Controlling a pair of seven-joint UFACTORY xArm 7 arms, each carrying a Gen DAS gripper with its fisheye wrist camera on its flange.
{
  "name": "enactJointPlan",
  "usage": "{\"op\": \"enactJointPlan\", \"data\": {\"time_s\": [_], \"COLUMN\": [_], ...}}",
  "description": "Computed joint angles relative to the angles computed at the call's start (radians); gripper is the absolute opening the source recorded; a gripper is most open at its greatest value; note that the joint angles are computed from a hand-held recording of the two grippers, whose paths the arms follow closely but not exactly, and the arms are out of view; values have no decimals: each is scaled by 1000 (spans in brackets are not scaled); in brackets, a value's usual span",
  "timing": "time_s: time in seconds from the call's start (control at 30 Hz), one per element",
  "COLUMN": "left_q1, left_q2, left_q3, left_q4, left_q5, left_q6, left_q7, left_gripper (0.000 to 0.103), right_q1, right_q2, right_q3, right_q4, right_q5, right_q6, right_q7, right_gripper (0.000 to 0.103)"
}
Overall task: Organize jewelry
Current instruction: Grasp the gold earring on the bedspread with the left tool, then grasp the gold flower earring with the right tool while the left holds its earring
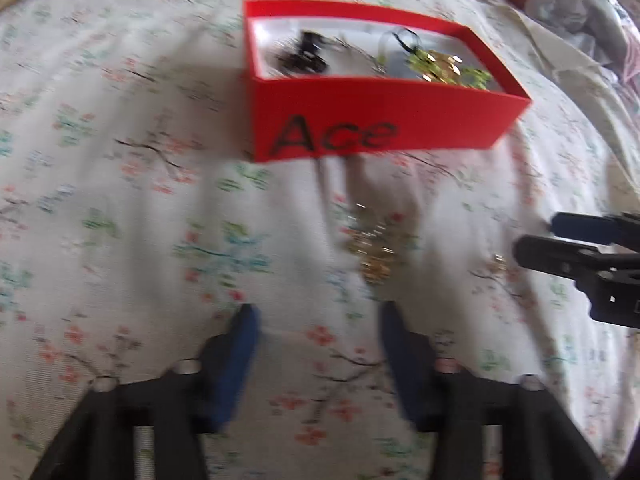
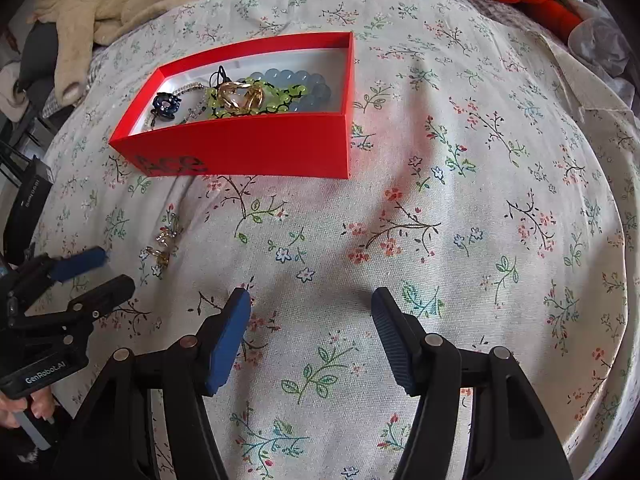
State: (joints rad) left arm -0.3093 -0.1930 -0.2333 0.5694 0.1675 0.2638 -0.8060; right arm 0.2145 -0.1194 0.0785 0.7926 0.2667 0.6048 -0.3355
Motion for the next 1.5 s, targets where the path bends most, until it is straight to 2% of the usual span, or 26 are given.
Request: {"op": "enactJointPlan", "data": {"time_s": [0.27, 0.43, 0.6, 0.8, 0.93, 0.97, 1.5], "left_q1": [-21, 21, 22, 4, -8, -10, -12], "left_q2": [62, 104, 134, 143, 145, 148, 77], "left_q3": [3, -25, -15, 10, 23, 24, 11], "left_q4": [31, 73, 111, 127, 126, 128, 77], "left_q5": [-8, 161, 316, 395, 369, 360, 229], "left_q6": [-75, -62, -43, -30, -38, -40, -16], "left_q7": [37, -91, -226, -290, -260, -248, -145], "left_gripper": [33, 33, 33, 33, 14, 12, 12], "right_q1": [-2, -5, -6, -9, -13, -13, -19], "right_q2": [-10, -10, -11, -7, -3, -1, 13], "right_q3": [-7, -9, -11, -10, -12, -13, -13], "right_q4": [-8, -8, -4, 3, 8, 10, 38], "right_q5": [19, 21, 30, 30, 34, 37, 88], "right_q6": [13, 20, 25, 31, 34, 37, 77], "right_q7": [-31, -34, -43, -39, -39, -39, -30], "right_gripper": [66, 66, 66, 66, 66, 66, 66]}}
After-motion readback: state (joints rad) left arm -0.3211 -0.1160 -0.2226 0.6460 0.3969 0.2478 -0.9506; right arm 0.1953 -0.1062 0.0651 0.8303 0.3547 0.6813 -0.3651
